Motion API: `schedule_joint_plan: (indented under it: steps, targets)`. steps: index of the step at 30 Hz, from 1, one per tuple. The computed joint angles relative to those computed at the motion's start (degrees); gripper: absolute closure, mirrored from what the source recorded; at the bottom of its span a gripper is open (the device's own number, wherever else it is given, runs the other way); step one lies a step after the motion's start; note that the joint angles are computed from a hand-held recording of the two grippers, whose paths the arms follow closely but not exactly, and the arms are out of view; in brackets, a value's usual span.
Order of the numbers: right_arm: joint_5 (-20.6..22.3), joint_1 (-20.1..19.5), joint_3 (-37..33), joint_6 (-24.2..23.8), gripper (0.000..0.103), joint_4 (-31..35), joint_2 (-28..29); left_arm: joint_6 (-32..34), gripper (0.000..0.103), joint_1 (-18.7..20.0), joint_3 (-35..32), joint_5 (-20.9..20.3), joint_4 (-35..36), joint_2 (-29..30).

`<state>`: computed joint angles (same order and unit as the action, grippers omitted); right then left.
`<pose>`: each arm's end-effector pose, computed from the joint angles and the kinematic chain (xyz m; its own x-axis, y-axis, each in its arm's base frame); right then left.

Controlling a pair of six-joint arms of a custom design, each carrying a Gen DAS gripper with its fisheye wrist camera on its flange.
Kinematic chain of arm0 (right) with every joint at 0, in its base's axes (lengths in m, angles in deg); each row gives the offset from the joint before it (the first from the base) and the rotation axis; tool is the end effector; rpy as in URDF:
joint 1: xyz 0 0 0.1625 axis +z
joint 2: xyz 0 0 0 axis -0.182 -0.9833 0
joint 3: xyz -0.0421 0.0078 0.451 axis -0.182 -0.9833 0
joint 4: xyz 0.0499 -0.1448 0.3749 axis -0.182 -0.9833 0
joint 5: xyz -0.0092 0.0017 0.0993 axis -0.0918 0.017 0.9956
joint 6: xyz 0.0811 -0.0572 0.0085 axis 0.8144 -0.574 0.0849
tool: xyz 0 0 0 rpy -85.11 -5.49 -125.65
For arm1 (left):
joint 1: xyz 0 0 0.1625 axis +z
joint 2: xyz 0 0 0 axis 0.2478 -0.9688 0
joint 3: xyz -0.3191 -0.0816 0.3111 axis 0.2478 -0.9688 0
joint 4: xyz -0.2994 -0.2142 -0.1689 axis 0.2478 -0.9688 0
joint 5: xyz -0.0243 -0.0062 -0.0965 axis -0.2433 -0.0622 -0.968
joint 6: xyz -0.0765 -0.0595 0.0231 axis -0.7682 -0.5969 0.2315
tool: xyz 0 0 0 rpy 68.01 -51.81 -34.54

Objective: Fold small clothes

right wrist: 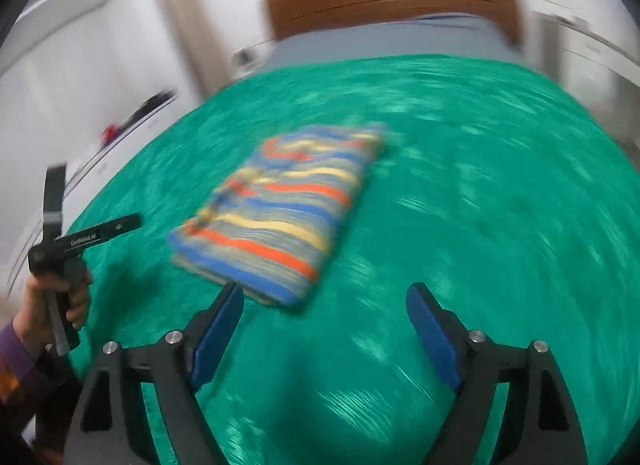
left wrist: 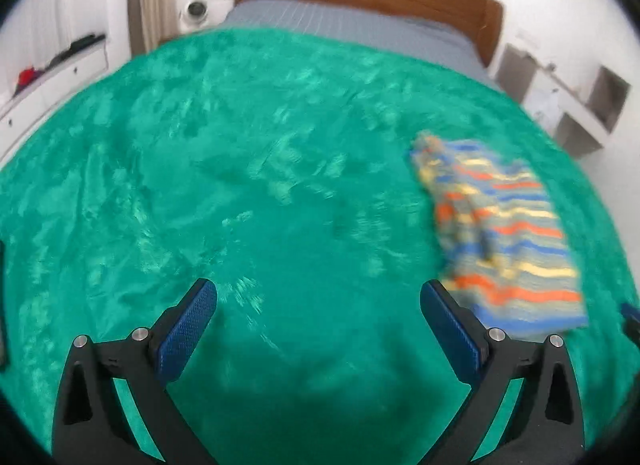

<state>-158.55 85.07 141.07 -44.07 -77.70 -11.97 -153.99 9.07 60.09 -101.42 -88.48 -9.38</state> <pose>0.0103 -0.4435 0.4061 -0.7649 -0.4517 0.4593 -0.6128 0.7299 -0.3028 -0.2863 -0.3590 0.0453 -0.7423 -0.3680 -0.5600 0.1844 0.6913 -0.6987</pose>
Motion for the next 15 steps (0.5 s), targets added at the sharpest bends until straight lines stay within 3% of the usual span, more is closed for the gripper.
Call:
schedule_joint_plan:
  steps: [2,3,4,8,10,13,15]
  targets:
    - [-0.3,-1.6,0.9,3.2,0.02,-2.8,0.0,5.2,0.001,5.5,-0.5,-3.1,-3.8,1.5]
    - [-0.3,-2.2,1.4,4.0,0.02,-4.5,0.0,6.6,0.0,6.4,-0.5,-2.9,-4.3,2.6]
    - [-0.4,-2.8,2.1,4.6,0.02,-6.3,0.1,7.1,0.0,5.4,-0.3,-0.2,-2.8,3.6]
    - [-1.2,-4.8,3.9,4.2,0.02,-10.4,0.3,1.0,0.0,3.1,-1.9,0.8,5.8,4.7]
    - [-2.1,-6.4,4.5,3.8,0.02,-12.3,0.9,1.5,0.0,3.4,-1.9,0.7,5.4,4.7]
    - [0.9,-8.8,4.5,4.4,0.02,-12.0,0.8,3.0,0.0,3.5,-0.4,0.5,1.3,4.0]
    - [0.6,-8.8,4.4,4.6,0.019,-12.1,1.0,3.2,0.0,3.8,-0.5,0.7,1.2,4.5]
